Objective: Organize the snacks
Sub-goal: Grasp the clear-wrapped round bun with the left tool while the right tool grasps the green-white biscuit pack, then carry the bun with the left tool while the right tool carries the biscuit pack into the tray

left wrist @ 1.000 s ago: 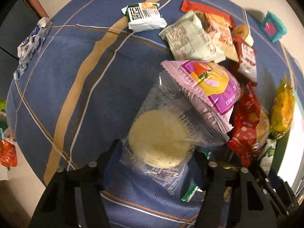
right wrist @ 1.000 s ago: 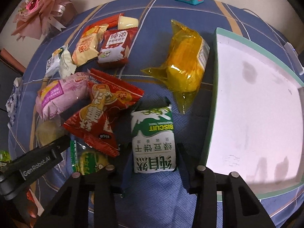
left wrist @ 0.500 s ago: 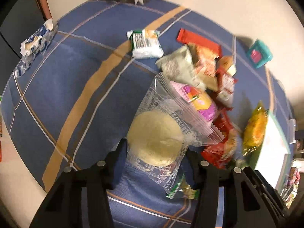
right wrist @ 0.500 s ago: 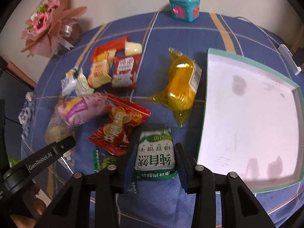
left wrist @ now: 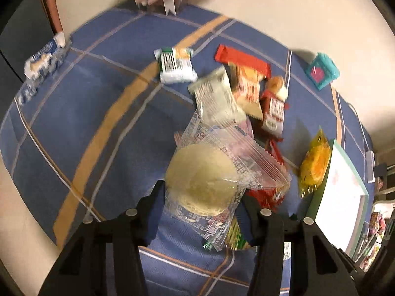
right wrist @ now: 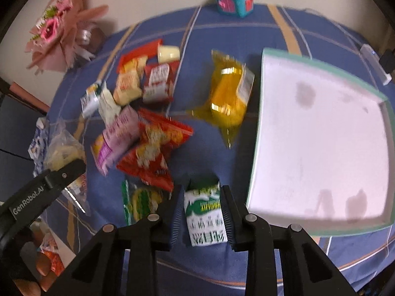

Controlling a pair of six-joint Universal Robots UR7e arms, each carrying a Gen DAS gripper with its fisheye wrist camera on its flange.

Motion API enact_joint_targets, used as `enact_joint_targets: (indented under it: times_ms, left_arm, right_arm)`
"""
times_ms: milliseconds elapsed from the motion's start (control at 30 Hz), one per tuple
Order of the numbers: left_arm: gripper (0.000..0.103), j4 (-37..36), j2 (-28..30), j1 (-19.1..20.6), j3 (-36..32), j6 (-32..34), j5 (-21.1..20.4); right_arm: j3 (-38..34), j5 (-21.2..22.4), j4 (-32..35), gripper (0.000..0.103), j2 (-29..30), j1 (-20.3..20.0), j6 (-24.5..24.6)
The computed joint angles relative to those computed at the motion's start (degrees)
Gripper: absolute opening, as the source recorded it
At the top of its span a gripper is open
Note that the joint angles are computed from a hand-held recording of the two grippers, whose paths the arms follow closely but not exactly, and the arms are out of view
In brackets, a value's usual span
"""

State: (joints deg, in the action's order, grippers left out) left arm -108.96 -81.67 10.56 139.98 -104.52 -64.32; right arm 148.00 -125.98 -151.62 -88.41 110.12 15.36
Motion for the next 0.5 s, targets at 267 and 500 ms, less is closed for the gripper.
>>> enact_joint_targets:
  times_ms: [267,500]
  left_arm:
    - [0.055,-7.50,1.64,0.45,2.02,2.35,-3.28]
    - [0.055,-8.06,2.44,0.90,1.79,2.82,-3.67]
  right_arm:
    - [0.99,0.03,4.55,0.037,-0.16,-1.41,0.95]
    - [2.17,0.79,3.57,0.045,1.16,-2.50,-0.01]
